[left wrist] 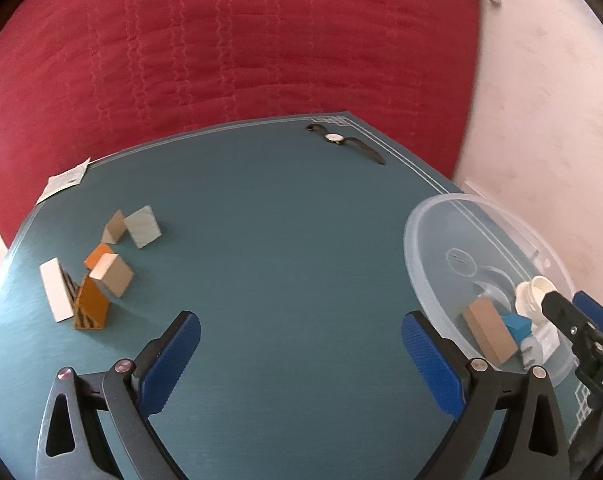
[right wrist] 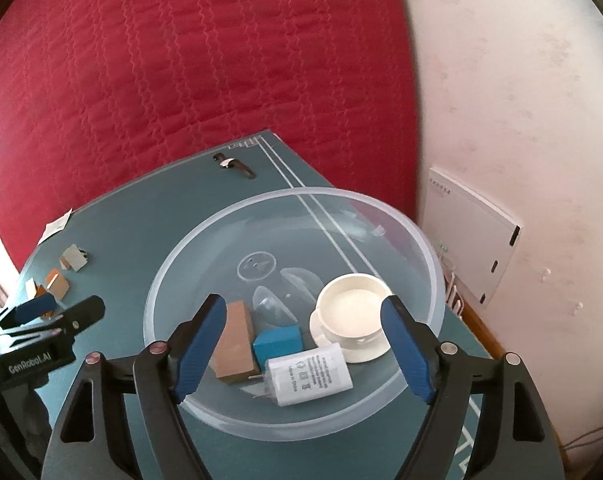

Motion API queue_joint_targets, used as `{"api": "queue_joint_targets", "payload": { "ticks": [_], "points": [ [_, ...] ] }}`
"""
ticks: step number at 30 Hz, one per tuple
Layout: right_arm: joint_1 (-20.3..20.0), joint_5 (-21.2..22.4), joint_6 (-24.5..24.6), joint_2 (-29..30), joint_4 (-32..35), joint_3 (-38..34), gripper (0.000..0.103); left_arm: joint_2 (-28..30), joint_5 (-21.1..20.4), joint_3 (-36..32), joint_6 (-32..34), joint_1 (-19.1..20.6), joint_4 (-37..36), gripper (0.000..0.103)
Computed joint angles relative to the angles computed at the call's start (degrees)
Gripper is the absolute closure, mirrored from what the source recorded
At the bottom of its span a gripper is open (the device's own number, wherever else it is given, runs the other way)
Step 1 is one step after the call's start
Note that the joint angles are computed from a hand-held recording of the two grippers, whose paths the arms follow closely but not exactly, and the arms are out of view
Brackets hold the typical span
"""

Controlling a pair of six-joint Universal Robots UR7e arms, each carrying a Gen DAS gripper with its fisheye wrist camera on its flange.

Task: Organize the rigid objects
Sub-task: 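Lower the wooden block into the bowl with the left gripper while the right releases the charger, then withdraw both open grippers from the bowl toward the remaining blocks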

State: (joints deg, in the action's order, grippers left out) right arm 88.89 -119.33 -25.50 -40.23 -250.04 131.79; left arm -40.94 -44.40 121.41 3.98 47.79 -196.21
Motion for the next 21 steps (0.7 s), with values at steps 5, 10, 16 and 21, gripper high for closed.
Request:
{"api": "queue_joint_targets", "payload": {
  "ticks": [5,10,16,21],
  "points": [
    [1.03,-0.75,-0.33,0.58,0.29,-0.43,0.022,-0.91,1.21,0.39,-0.47,0.80,-0.37,0.001],
    [2.14,-1.22,-0.66,1.75,-0.13,-1.15,0.023,-1.88,2.11,0.61,-1.13,1.70,0.52,0.001],
    [3.48,-1.68,-1.31,3.08,0.89,-2.19,0.022,-2.97,2.46,1.61,-0.32,2.30,-0.37,0.001],
    [4.91,-1.93,-2.76,4.39,1.08,-3.10,0.022,-3.97,2.66,2.07,0.12,3.20,-0.55,0.001]
  ]
}}
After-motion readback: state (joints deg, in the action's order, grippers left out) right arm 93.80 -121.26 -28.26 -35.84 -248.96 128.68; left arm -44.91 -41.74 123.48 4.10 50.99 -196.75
